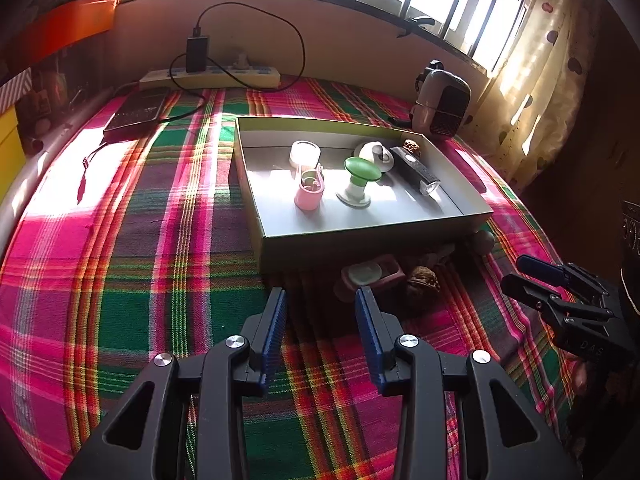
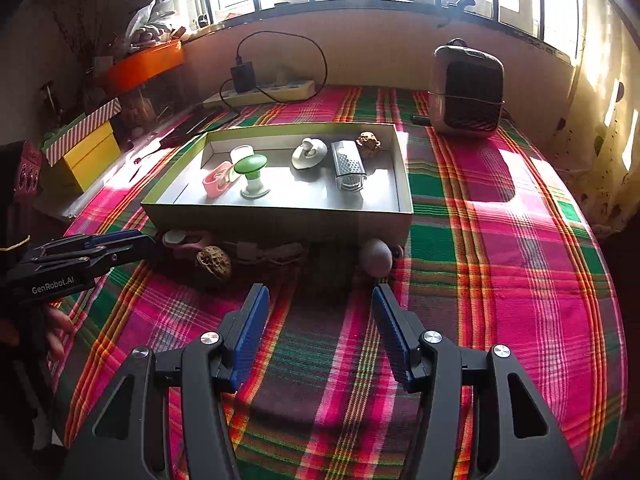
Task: Organize objects
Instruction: 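Withdraw both grippers from the box toward the remaining objects beside it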
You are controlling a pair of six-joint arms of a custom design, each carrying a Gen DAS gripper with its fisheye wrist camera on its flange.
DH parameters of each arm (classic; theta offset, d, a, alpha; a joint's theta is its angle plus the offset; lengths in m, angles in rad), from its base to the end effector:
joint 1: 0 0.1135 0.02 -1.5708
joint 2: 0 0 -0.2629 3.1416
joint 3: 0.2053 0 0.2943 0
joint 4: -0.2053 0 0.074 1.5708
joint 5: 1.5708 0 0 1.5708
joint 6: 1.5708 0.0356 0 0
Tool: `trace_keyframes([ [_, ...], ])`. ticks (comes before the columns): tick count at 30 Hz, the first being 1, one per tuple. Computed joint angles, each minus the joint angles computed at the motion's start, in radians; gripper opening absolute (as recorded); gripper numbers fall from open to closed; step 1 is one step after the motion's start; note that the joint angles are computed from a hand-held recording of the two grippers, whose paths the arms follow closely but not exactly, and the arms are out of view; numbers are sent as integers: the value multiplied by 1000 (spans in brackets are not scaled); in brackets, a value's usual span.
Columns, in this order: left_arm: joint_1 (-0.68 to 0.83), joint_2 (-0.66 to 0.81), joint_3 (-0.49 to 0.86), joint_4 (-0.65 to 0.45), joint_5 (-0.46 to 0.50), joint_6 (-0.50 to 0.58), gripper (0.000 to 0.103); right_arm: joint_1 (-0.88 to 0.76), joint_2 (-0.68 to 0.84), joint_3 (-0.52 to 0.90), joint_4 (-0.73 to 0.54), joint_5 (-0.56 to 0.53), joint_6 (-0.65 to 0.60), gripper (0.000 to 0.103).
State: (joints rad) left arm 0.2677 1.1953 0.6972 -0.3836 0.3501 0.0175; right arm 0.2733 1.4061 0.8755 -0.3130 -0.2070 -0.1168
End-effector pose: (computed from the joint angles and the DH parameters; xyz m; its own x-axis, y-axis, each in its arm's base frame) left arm 0.2672 0.0606 0.1902 -0.7449 -0.1873 -0.6404 -0.0251 0.9670 -0.2536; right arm 0.3140 0.0956 0.1975 -0.6683 -0.3058 -0.6781 -0.4768 0.8758 0.0750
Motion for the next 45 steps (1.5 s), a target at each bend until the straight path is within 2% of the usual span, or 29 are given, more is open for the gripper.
trace_keyframes([
  [9,-6,44,24,6,13,19,34,-76,1,-4,-17,-11,16,55],
  [14,-14,52,30,6,23,31,34,-17,7,2,-17,-48,-13,55],
  [26,-5,63,32,4,29,29,34,145,133,93,-1,-52,-59,55],
  [37,40,75,36,-8,62,57,34,187,226,167,-20,-51,-49,55],
  [45,51,82,40,-10,74,70,34,195,233,169,-11,-33,-30,55],
])
